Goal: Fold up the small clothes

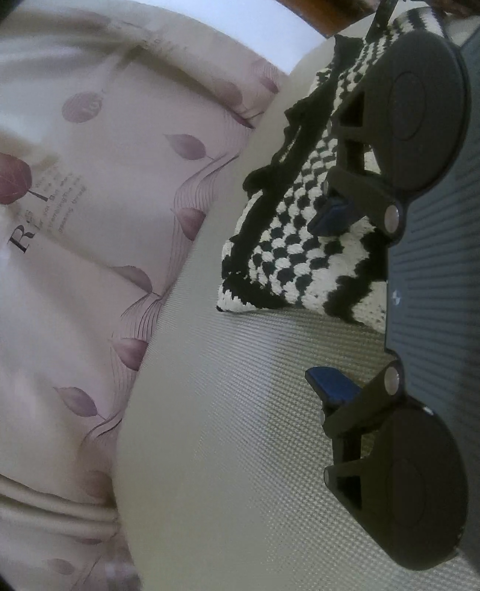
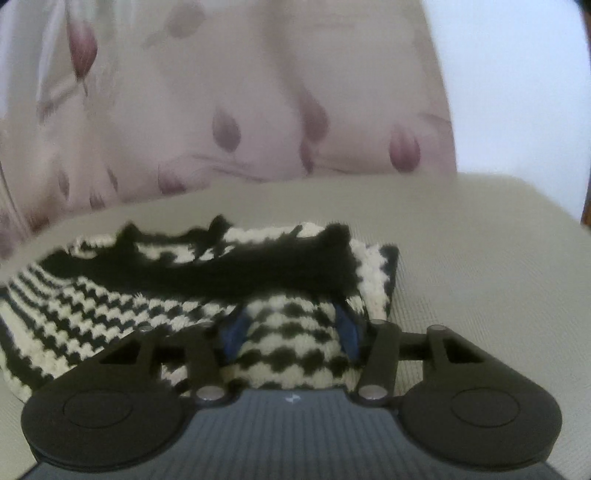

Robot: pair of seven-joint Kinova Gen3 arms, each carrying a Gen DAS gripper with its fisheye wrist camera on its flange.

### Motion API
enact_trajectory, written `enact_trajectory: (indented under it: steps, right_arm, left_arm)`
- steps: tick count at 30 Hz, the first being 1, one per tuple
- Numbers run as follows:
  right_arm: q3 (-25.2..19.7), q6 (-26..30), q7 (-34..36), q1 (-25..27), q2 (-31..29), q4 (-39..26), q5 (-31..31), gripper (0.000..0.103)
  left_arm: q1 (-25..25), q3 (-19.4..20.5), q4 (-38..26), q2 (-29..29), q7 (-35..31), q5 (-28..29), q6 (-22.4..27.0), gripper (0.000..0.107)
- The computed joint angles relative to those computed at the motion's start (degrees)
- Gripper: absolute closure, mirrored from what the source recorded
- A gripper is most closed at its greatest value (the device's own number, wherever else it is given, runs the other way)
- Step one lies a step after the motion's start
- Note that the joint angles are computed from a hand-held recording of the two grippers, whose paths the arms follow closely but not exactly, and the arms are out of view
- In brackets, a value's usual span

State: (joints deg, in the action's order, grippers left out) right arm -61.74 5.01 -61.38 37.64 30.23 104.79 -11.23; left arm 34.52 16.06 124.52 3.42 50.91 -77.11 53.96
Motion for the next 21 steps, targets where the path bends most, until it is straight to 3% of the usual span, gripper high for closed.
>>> enact_trajectory:
  steps: [2,5,9,17,21]
  right_arm:
    - [-0.81,-0.31,0.02,0.33,0.19,0.34,1.27,0.049]
    - [-4.70,-0.33,2.81,3.21,2.11,0.74,1.20,0.027]
    - [0.76,1.70,0.55,-1.43,-0.04,-1.08,1.15,0.009]
    - [11.01,4.15,2.72,-9.81,-3.61,-2.47,-3.44,0.000]
    - [13.43,3.99,4.58,-11.67,-4.53,-2.26,-6.05,0.000]
  left_arm:
    - [0.19,0.19,-0.57,0.35,-1.66,0.55,0.59,0.032]
    - [1.31,0.59,-1.40,1.28,-3.06,0.93,2.92,0.029]
    - [2.40,0.28,-2.82,2.11,-4.05,3.09,5.35,0.025]
    - [3.48,-0.62,-4.95,3.43,-6.26,5.41,7.44,0.021]
    - [3.69,-1.03,-5.60,3.67,-7.44,6.28,7.68,0.019]
